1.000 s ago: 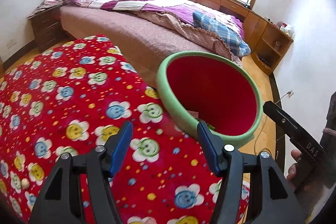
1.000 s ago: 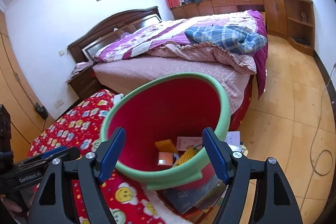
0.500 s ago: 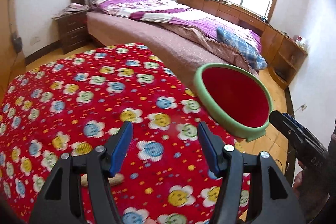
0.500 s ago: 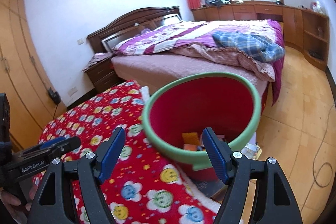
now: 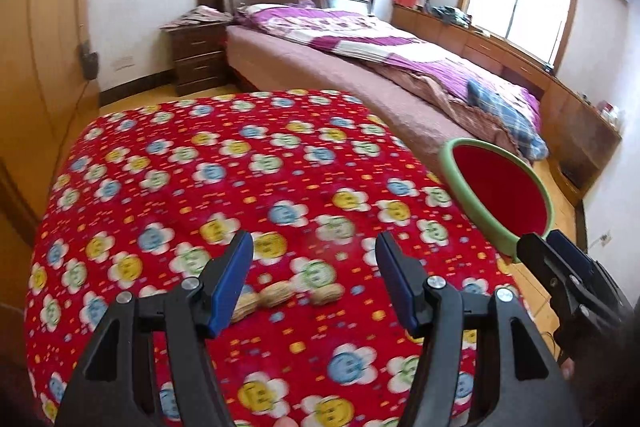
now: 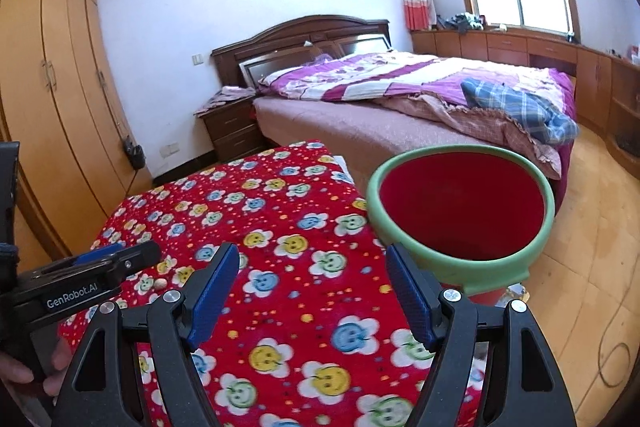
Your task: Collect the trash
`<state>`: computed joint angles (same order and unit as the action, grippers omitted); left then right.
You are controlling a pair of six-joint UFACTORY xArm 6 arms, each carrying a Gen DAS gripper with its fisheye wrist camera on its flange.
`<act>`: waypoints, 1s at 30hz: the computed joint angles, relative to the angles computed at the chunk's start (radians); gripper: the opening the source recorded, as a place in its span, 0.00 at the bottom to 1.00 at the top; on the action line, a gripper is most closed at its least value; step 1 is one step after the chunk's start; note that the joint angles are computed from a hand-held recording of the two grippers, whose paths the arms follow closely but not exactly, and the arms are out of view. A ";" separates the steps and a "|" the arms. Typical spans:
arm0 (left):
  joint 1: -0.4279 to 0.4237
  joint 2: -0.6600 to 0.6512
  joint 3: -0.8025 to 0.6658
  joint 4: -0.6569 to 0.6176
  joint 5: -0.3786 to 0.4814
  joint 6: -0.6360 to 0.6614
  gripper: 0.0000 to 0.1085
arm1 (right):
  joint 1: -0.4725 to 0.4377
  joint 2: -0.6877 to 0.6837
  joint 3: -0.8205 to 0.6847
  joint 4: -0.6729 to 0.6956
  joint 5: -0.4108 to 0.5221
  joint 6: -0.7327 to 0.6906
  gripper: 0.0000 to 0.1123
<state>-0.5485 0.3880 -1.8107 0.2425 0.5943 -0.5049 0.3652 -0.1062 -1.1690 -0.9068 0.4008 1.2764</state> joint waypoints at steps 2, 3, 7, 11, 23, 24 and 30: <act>0.009 -0.032 0.054 0.044 -0.015 -0.048 0.58 | 0.017 0.006 -0.004 -0.026 -0.002 0.021 0.68; 0.015 -0.055 0.091 0.071 -0.025 -0.079 0.58 | 0.025 0.011 -0.006 -0.048 -0.006 0.033 0.68; 0.031 -0.116 0.191 0.157 -0.050 -0.175 0.58 | 0.054 0.020 -0.012 -0.122 -0.002 0.081 0.68; 0.042 -0.169 0.274 0.232 -0.061 -0.252 0.58 | 0.074 0.024 -0.005 -0.156 -0.002 0.107 0.68; 0.064 -0.225 0.372 0.356 -0.062 -0.379 0.58 | 0.099 0.045 0.005 -0.152 0.008 0.089 0.68; 0.064 -0.223 0.369 0.369 -0.061 -0.389 0.58 | 0.098 0.045 0.005 -0.146 0.009 0.085 0.68; 0.066 -0.229 0.378 0.420 -0.074 -0.429 0.58 | 0.094 0.047 0.009 -0.124 0.001 0.070 0.68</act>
<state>-0.4821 0.1594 -1.4332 0.6620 0.5199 -0.9343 0.4594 -0.0593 -1.1602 -1.0308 0.4022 1.3466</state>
